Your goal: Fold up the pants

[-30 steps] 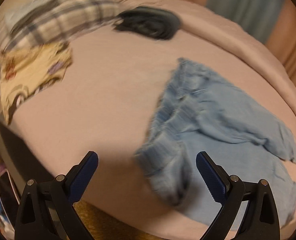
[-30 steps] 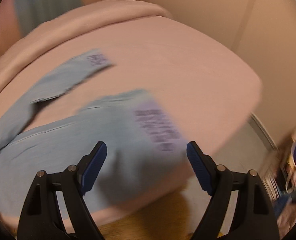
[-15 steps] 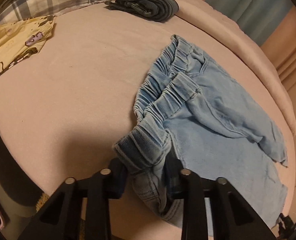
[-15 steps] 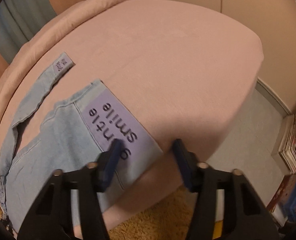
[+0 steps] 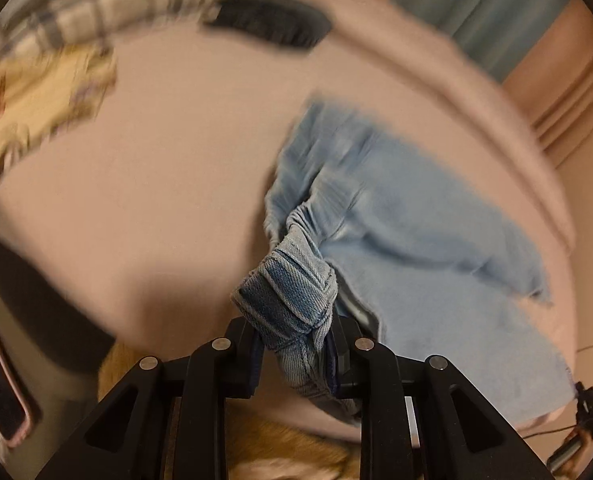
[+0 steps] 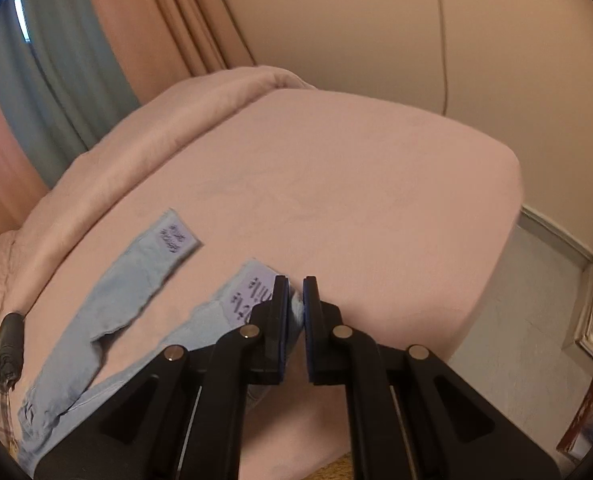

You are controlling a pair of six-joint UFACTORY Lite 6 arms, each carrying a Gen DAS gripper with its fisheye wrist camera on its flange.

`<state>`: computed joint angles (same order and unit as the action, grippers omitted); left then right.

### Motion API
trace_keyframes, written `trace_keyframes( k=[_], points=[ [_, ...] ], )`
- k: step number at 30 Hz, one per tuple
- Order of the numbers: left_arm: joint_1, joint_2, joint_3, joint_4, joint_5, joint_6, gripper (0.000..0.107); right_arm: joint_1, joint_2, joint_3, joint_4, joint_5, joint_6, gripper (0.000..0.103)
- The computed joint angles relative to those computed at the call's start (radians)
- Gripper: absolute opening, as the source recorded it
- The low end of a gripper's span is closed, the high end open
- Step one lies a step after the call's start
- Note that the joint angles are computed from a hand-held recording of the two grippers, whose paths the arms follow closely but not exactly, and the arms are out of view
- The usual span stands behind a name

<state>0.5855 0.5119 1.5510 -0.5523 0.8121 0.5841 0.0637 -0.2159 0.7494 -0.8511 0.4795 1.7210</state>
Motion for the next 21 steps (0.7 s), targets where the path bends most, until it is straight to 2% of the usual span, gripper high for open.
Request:
trace_keyframes(
  k=[3,5,8,9,12,13,15,17,21],
  points=[
    [0.005,0.057,-0.038,0.01,-0.053,-0.007,0.028,-0.091,0.075,-0.055,0.094,-0.119,-0.103,0.007],
    [0.007,0.071,-0.013,0.007,-0.041,-0.007,0.028,-0.092,0.182,-0.044,0.097,-0.105,-0.108,0.006],
    [-0.004,0.079,0.025,0.041,-0.017,-0.037,0.028,-0.102,0.195,-0.071,0.042,-0.124,-0.055,0.006],
    [-0.008,0.074,0.024,0.046,-0.021,-0.037,0.028,-0.106,0.188,-0.059,0.069,-0.104,-0.086,0.004],
    [-0.024,0.061,0.028,0.051,-0.041,-0.041,0.029,-0.038,0.174,0.004,-0.006,0.115,-0.057,0.002],
    [-0.022,0.051,0.002,0.061,-0.054,-0.039,0.033,-0.033,0.149,0.005,-0.01,0.138,-0.065,0.003],
    [-0.032,0.064,0.01,0.1,-0.064,-0.067,0.038,-0.088,0.114,-0.01,0.078,0.067,-0.185,0.004],
    [-0.034,0.049,0.023,0.11,-0.049,-0.076,0.043,-0.108,0.097,-0.027,0.156,0.042,-0.277,0.006],
    [-0.028,-0.01,0.032,0.126,-0.051,-0.074,0.076,-0.05,0.054,-0.036,0.295,-0.023,-0.418,0.011]
  ],
)
